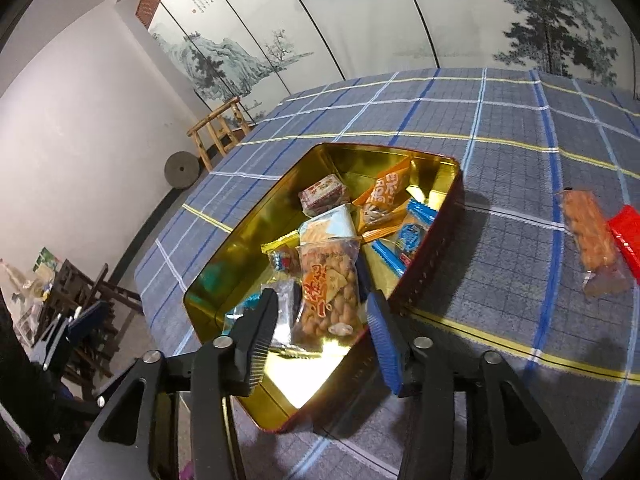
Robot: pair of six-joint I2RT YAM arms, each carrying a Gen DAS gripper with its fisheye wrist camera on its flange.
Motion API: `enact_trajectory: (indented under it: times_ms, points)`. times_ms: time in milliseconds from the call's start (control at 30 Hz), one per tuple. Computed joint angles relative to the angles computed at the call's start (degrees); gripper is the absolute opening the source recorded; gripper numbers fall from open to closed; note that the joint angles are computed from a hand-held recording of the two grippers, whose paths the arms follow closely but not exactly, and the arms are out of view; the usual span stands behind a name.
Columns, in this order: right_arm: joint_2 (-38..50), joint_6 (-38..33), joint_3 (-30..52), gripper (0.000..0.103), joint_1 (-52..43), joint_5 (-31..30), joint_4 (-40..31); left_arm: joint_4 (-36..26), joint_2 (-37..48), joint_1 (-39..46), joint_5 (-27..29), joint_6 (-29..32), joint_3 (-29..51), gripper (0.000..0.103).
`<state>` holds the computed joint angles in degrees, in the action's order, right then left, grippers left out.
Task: Organize snacks
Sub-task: 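Move the left gripper to the clear bag of orange biscuits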
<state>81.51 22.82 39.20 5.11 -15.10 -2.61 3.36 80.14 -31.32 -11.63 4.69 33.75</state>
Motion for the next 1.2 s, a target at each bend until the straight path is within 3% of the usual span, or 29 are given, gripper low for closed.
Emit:
enact_trajectory:
  times_ms: [367,633,767,967,1200]
  points:
    - [-11.6,-3.6,-10.2,0.062,-10.9,-2.9,-1.7,-1.5,-0.2,-3.5,-3.0,-0.4,0.9,0.091]
    - [-18.9,-12.5,-16.7,0.068,-33.3,-10.3,-7.0,-2.6,0.3,-8.0,-6.4,-0.9,2.3,0.093]
    - [-21.3,-20.1,-17.3,0.073,-43.2,-10.0,-10.6,-3.5,0.7,-11.0,-8.4,-1.3,3.3,0.093]
    - [-19.1,-31.1,-17.3,0.078,-54.6,-7.1,-10.0,-4.7,2.5,-14.9,-11.4,-1.5,5.6,0.095]
    - [-13.3,-38.6,-16.8,0.085,-63.6,-5.1,-5.7,-6.3,5.7,-19.6,-13.8,-2.0,8.9,0.096]
